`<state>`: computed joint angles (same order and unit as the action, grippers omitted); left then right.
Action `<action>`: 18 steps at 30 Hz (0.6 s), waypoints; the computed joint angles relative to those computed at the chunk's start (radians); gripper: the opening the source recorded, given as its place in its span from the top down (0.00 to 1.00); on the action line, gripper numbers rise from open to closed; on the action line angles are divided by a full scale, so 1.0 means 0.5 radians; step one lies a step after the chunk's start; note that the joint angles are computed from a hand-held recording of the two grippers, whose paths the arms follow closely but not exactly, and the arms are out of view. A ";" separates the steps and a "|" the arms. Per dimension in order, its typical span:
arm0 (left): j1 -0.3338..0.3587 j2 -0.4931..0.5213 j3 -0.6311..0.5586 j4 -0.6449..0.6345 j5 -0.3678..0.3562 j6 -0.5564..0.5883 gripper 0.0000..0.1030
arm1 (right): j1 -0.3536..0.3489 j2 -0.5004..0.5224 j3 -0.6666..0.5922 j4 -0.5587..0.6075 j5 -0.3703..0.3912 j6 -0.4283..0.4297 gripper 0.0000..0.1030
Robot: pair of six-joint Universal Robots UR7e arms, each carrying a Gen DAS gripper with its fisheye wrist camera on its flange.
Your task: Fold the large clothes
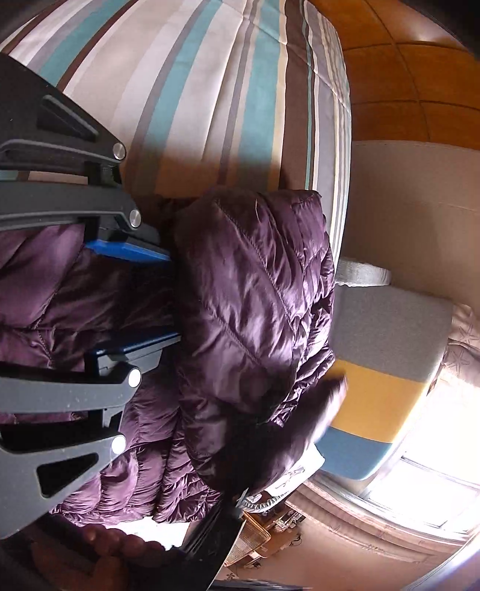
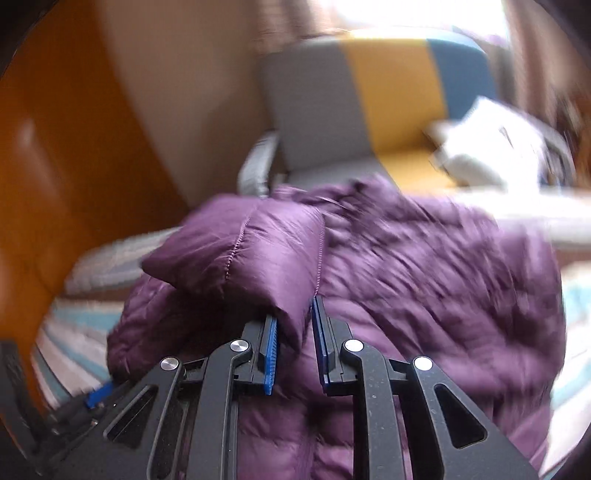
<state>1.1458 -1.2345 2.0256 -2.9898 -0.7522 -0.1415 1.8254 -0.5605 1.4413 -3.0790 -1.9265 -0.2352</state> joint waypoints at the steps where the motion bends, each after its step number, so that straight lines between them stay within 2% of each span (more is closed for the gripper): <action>1: -0.005 0.000 0.004 -0.005 0.001 0.005 0.67 | -0.031 -0.030 0.034 0.006 0.022 0.080 0.83; 3: -0.018 0.004 0.013 -0.018 0.012 0.026 0.67 | -0.085 -0.085 0.110 0.007 0.033 0.203 0.83; 4: -0.028 0.008 0.016 -0.029 0.024 0.040 0.67 | -0.112 -0.113 0.151 0.003 0.052 0.252 0.80; 5: -0.035 0.009 0.019 -0.040 0.024 0.054 0.66 | -0.126 -0.129 0.178 -0.010 0.055 0.263 0.75; 7: -0.054 0.012 0.024 -0.055 0.034 0.071 0.66 | -0.144 -0.163 0.248 -0.089 0.030 0.261 0.53; 9: -0.070 0.011 0.027 -0.064 0.042 0.075 0.66 | -0.163 -0.205 0.303 -0.114 0.057 0.276 0.46; 12: -0.091 0.010 0.030 -0.097 0.068 0.108 0.65 | -0.183 -0.243 0.355 -0.181 0.064 0.266 0.46; 18: -0.103 0.035 -0.009 -0.098 0.106 0.153 0.63 | -0.263 -0.234 0.261 -0.112 0.126 0.506 0.46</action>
<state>1.0944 -1.2167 2.0212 -3.0390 -0.6994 -0.0648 1.6937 -0.6774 1.5718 -3.1349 -1.8634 0.0179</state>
